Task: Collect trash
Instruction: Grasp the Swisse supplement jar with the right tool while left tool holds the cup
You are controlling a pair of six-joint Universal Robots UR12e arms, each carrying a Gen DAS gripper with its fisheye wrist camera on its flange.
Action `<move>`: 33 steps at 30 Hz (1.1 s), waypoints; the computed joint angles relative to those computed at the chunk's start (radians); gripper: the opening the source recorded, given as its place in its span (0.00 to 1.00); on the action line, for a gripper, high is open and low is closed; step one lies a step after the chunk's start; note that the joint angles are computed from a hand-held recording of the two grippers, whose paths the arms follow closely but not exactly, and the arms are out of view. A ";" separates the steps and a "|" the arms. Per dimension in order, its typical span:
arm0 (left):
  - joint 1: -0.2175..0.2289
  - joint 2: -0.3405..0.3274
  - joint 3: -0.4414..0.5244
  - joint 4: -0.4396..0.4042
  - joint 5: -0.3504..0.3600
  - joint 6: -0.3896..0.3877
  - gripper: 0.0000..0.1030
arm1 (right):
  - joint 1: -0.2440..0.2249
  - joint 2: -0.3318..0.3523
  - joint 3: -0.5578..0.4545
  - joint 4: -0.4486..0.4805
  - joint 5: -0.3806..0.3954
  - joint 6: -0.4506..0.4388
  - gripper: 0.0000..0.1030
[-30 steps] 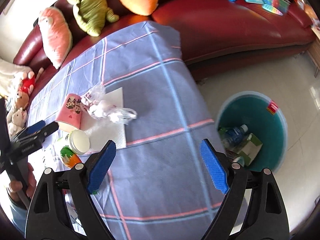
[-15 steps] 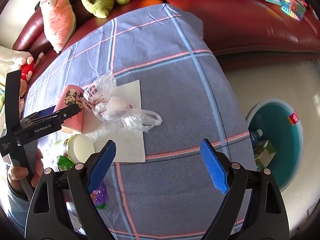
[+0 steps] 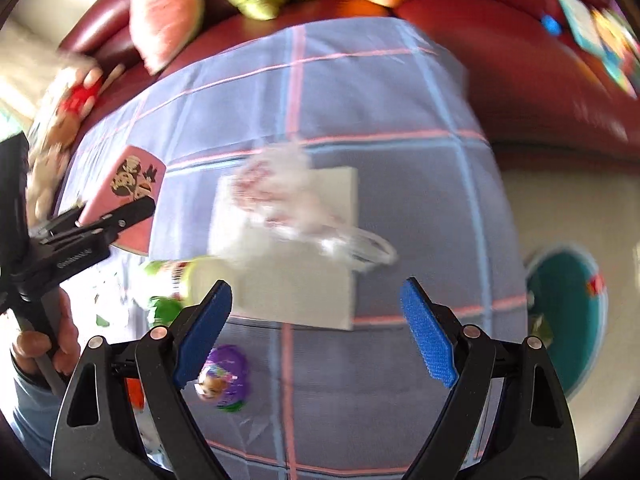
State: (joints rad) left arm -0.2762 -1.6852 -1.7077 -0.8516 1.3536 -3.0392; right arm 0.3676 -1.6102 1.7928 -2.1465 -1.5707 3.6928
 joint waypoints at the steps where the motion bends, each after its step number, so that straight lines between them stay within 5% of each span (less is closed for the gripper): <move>1: 0.015 0.016 -0.014 0.007 -0.005 -0.006 0.57 | 0.010 0.020 -0.026 0.011 0.002 -0.044 0.80; 5: 0.069 0.065 -0.057 0.018 -0.031 -0.034 0.57 | 0.052 0.096 -0.110 0.012 0.010 -0.186 0.79; 7: 0.092 0.084 -0.075 0.025 -0.041 -0.046 0.58 | 0.070 0.135 -0.147 0.008 0.018 -0.247 0.69; 9: 0.115 0.104 -0.093 0.031 -0.052 -0.057 0.58 | 0.076 0.169 -0.177 0.031 0.048 -0.281 0.41; 11: 0.129 0.115 -0.105 0.029 -0.057 -0.064 0.58 | 0.081 0.198 -0.202 0.076 0.056 -0.292 0.35; 14: 0.150 0.133 -0.123 0.026 -0.080 -0.062 0.58 | 0.079 0.189 -0.188 0.098 0.091 -0.272 0.35; 17: 0.161 0.142 -0.134 0.028 -0.107 -0.057 0.58 | 0.085 0.163 -0.164 0.105 0.083 -0.258 0.51; 23: 0.164 0.156 -0.154 0.035 -0.148 -0.051 0.59 | 0.117 0.134 -0.147 0.126 0.057 -0.285 0.65; 29: 0.161 0.173 -0.170 0.032 -0.169 -0.043 0.59 | 0.163 0.136 -0.167 0.169 -0.009 -0.415 0.67; 33: 0.165 0.183 -0.180 0.036 -0.167 -0.048 0.59 | 0.196 0.177 -0.221 0.257 -0.083 -0.577 0.70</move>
State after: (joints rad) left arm -0.1114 -1.5017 -1.8876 -0.8156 1.1868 -3.0876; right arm 0.5633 -1.4336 1.5722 -1.8895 -1.6535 3.1160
